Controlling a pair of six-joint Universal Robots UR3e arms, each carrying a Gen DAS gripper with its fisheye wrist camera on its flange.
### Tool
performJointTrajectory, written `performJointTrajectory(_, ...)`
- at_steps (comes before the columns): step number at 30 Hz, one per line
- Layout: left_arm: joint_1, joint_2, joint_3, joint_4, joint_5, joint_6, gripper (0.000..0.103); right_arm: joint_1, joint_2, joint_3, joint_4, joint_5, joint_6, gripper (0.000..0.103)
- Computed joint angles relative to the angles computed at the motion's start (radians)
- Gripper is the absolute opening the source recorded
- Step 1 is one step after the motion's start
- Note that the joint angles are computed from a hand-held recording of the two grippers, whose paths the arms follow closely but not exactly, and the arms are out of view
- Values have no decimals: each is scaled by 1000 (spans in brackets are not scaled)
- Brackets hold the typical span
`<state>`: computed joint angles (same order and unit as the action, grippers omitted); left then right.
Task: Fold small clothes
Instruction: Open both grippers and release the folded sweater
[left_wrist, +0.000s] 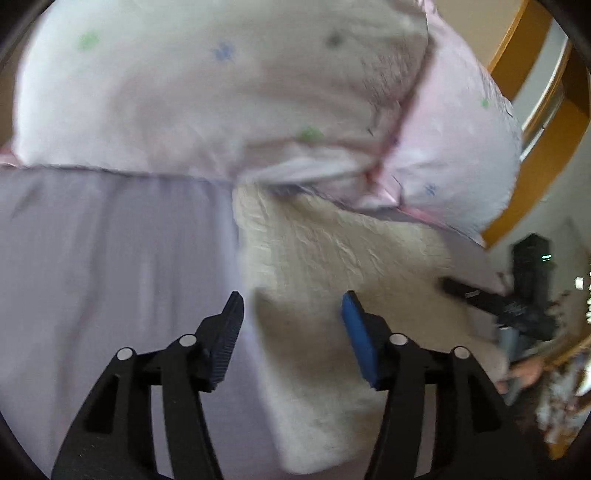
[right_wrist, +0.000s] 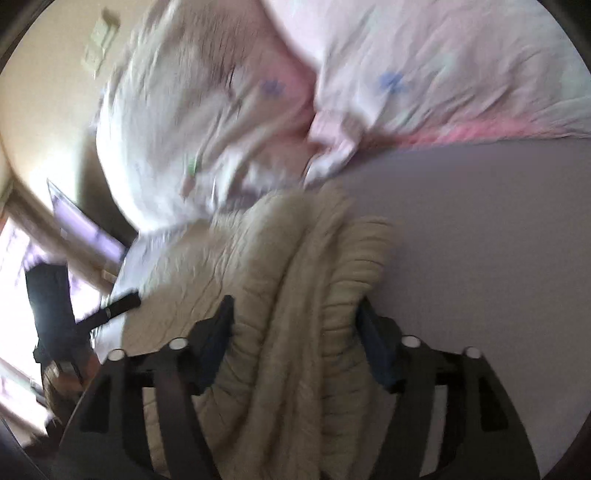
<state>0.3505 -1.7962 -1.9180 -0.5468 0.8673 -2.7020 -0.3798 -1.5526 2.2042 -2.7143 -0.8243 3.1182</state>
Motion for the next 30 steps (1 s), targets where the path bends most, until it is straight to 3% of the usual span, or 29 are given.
performJointTrajectory(2,63,65,-124,144,-72,11,77,-98,-117,130,-151,78,57,68)
performJointTrajectory(3,90,78,-159,177,-106,27,81,-126,-145,156,-164,124,44,67)
performJointTrajectory(5,118,85,-211,260,-161,28,83,-106,-168,128,-102,125,9,57)
performJointTrajectory(9,151,44,-212,227,-223,52,84,98,-26,2,-100,-71,41,42)
performJointTrajectory(11,134,12,-192,229,-201,21,84,186,41,-43,-145,-168,48,17)
performJointTrajectory(14,137,-8,-169,192,-195,15,84,214,1,20,-281,-251,50,12)
performJointTrajectory(17,150,-11,-181,214,-211,7,84,160,-47,75,-360,-271,101,8)
performJointTrajectory(19,147,-18,-177,209,-213,8,84,214,-3,34,-354,-441,121,8)
performJointTrajectory(24,138,-3,-200,245,-206,27,83,288,36,-17,-271,-585,70,12)
performJointTrajectory(26,146,30,-234,282,-223,40,84,250,-60,22,-254,-539,91,19)
performJointTrajectory(28,154,106,-271,244,-268,102,85,145,-211,101,-219,-345,92,19)
performJointTrajectory(30,133,175,-292,205,-277,153,94,78,-326,135,-89,-161,25,19)
